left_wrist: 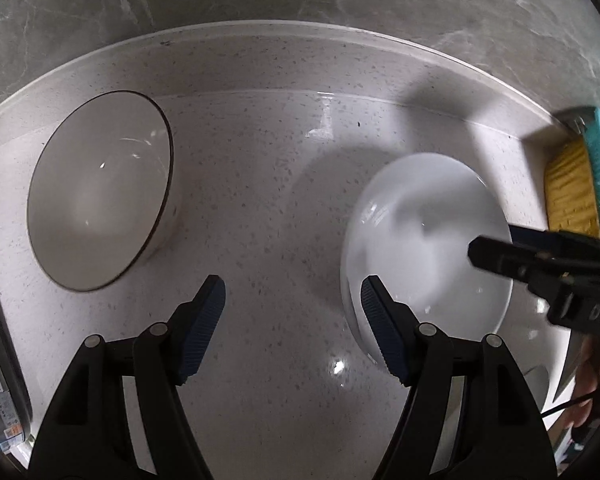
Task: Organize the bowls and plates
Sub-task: 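Move both grippers to another white bowl and close them on its rim, then lift the white bowl with both grippers and lower it into the large white bowl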
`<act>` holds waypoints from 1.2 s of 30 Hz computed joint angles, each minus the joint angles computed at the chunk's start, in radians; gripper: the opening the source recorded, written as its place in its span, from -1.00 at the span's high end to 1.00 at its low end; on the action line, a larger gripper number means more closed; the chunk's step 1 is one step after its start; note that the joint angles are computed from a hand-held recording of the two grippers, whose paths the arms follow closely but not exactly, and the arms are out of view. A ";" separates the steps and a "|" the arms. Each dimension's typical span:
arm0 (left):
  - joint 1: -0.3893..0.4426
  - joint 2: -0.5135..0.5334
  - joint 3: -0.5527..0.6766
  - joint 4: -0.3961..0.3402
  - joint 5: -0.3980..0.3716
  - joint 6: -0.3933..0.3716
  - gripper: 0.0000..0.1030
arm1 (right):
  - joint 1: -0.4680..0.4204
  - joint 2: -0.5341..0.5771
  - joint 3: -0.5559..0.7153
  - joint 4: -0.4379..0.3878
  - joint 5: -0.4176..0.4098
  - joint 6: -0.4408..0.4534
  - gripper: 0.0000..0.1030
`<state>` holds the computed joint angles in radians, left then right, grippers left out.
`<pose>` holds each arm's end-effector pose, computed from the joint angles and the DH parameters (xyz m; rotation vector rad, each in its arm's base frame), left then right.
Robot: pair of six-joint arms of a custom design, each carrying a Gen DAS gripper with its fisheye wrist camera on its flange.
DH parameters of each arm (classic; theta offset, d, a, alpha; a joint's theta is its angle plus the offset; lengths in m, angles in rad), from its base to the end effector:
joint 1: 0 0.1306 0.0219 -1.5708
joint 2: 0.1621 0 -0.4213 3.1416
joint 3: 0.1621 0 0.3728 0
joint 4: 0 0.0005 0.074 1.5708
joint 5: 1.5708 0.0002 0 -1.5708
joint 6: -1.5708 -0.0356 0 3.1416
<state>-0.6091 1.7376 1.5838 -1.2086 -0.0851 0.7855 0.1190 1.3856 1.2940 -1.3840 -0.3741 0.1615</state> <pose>0.4516 -0.3119 0.3651 -0.2707 2.9132 -0.1010 0.3891 0.0591 0.4110 -0.4443 2.9545 0.5623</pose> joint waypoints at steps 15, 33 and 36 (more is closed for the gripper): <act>-0.006 0.065 0.038 0.043 0.032 -0.039 0.17 | 0.027 0.039 -0.008 0.004 -0.007 0.014 -0.02; -0.032 0.080 0.097 0.029 0.052 -0.066 0.70 | 0.033 0.024 -0.004 -0.008 -0.020 0.021 0.75; -0.042 0.071 0.122 0.004 0.037 -0.067 0.70 | 0.016 0.011 0.012 -0.025 -0.025 0.033 0.75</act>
<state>-0.6514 1.8090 1.7057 -1.2048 -0.0481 0.7187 0.1354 1.3970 1.3062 -1.4092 -0.3994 0.1948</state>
